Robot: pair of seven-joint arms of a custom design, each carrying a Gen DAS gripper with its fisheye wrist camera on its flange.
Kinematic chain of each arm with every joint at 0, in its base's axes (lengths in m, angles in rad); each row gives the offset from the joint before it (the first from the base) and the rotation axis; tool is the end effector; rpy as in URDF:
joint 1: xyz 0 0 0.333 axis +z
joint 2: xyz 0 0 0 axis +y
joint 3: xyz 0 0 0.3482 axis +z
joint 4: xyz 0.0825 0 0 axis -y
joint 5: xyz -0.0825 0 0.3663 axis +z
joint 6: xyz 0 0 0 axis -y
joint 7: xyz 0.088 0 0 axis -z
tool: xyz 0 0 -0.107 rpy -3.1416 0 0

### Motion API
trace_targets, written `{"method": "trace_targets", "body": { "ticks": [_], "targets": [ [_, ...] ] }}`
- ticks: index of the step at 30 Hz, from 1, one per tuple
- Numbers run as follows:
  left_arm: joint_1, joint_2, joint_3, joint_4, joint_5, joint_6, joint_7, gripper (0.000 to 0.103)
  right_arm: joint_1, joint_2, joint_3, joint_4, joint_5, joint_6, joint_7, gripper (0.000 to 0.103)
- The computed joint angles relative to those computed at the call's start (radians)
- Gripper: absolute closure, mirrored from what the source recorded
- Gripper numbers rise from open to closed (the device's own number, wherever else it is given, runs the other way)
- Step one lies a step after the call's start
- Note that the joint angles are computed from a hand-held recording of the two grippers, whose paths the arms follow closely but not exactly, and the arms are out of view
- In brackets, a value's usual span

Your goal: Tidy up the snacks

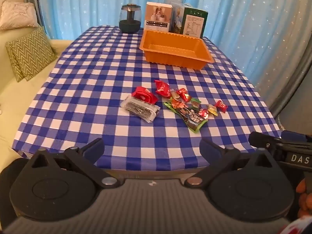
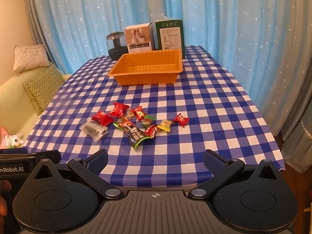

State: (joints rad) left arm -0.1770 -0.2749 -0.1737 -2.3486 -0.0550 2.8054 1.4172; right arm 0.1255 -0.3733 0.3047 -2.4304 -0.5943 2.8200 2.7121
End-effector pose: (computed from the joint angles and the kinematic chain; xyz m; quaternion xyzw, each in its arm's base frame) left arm 0.4523 -0.1709 0.5633 -0.6045 0.7125 -0.3040 0.1856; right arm 0.3912 0.2272 0.5535 -0.5807 0.7029 -0.2392 0.3338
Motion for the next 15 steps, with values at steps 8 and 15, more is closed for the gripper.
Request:
{"method": "trace_targets", "body": {
  "ticks": [8, 15],
  "targets": [
    [0.000, -0.007, -0.005, -0.027, -0.006, 0.027, 0.005, 0.000, -0.002, -0.003, 0.001, 0.000, -0.006, -0.005, 0.001, 0.000],
    [-0.012, -0.006, 0.010, -0.021, -0.022, 0.020, 0.024, 0.000, 0.000, -0.003, -0.001, -0.001, -0.005, -0.003, 0.001, 0.000]
  ]
}}
